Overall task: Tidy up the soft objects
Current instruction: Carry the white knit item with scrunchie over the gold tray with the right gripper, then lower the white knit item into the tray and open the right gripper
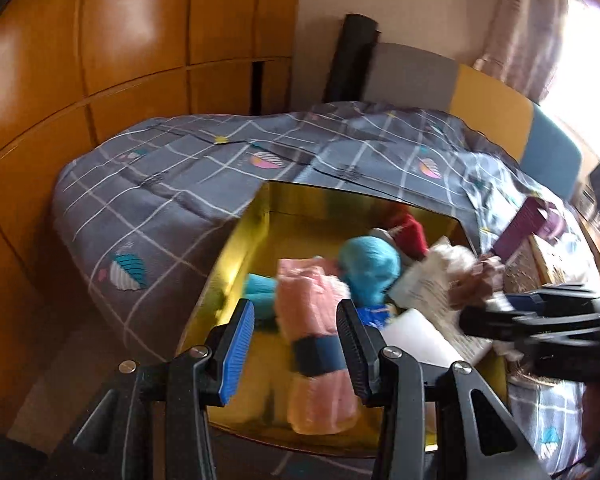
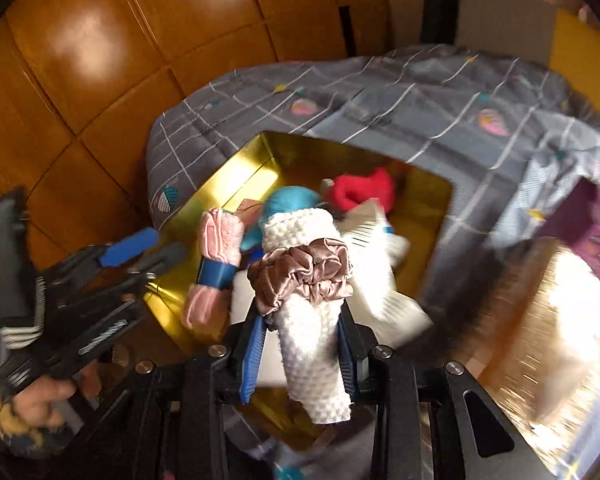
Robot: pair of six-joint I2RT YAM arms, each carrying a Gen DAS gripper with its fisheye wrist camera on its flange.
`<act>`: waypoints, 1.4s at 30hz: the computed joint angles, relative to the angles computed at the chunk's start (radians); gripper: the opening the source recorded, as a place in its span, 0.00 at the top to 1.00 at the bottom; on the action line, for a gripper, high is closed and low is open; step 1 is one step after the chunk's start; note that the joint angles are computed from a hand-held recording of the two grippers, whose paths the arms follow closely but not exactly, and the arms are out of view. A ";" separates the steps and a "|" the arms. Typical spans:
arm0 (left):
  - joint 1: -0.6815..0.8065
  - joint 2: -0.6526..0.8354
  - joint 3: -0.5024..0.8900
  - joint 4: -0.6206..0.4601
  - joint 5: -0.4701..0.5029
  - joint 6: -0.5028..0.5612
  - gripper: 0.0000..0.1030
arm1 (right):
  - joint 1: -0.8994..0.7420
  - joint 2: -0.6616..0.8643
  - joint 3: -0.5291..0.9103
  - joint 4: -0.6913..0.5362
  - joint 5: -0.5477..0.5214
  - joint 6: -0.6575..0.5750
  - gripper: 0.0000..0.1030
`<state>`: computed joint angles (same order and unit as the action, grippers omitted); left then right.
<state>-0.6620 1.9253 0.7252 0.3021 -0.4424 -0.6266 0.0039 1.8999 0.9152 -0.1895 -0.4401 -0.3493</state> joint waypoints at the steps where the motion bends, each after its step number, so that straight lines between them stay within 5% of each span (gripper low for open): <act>1: 0.007 0.002 -0.001 0.000 0.000 -0.002 0.58 | 0.028 0.036 0.014 0.027 0.019 0.024 0.68; 8: 0.006 0.014 -0.003 0.010 0.014 0.001 0.58 | 0.118 0.255 0.162 0.095 0.141 0.133 0.68; 19: -0.032 0.021 0.009 0.014 0.002 0.003 0.58 | 0.113 0.200 0.058 0.225 0.164 0.128 0.60; 24: -0.044 0.005 0.002 0.014 -0.017 -0.001 0.58 | 0.117 0.134 -0.026 0.322 0.195 0.139 0.52; 29: -0.063 -0.014 -0.001 0.008 -0.039 -0.006 0.58 | 0.093 0.023 -0.148 0.428 0.207 0.162 0.33; 42: -0.152 -0.054 0.026 -0.040 -0.119 -0.025 0.50 | -0.006 -0.303 -0.474 0.663 0.332 0.250 0.14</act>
